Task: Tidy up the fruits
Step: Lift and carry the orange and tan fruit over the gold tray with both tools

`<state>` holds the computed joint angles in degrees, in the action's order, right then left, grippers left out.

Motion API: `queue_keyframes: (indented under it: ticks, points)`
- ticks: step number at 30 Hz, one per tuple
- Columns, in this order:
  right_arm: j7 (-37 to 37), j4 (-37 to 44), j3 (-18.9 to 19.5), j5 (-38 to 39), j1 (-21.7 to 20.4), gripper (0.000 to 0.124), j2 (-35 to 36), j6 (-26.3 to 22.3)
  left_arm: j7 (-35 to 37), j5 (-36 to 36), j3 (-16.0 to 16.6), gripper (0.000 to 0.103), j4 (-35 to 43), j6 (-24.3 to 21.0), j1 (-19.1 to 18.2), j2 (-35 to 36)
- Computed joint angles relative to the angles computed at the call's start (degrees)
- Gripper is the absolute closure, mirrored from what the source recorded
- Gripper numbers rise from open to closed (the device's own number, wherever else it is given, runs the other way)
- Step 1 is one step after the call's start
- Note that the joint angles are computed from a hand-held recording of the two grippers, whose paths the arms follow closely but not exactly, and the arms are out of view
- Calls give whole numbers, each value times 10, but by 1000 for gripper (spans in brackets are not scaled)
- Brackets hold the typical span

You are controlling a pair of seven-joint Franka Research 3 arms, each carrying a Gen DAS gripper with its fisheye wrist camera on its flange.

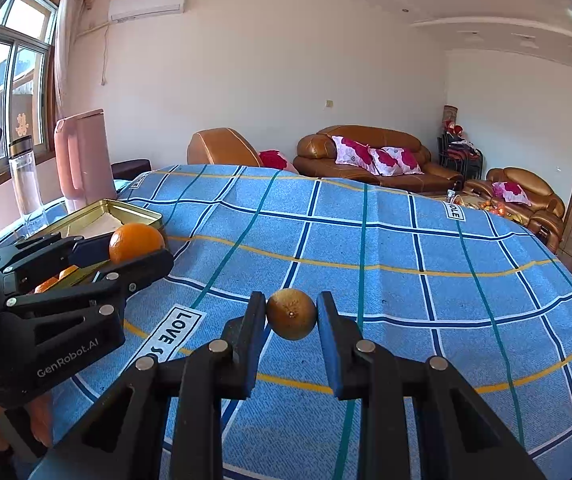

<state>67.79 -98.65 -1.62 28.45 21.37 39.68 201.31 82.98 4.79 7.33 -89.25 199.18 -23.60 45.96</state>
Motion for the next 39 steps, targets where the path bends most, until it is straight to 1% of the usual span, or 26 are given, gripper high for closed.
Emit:
queue_keyframes:
  ticks: [6, 13, 18, 22, 39]
  points:
    - [-2, -23, 9, -2, 4, 96, -12, 11, 10, -8, -2, 61, -34, 31, 4, -16]
    - [2, -36, 26, -12, -2, 96, -19, 25, 25, -17, -19, 61, -61, 51, 20, -29]
    - [1, -35, 29, -16, 2, 96, -19, 24, 34, -19, -32, 61, -80, 66, 34, -39]
    - [4, -36, 39, -29, -3, 96, -17, 29, 40, -24, -38, 61, -97, 81, 43, -47]
    - [-3, -11, 41, -46, 17, 96, -4, 13, 51, -31, -63, 61, -164, 129, 89, -85]
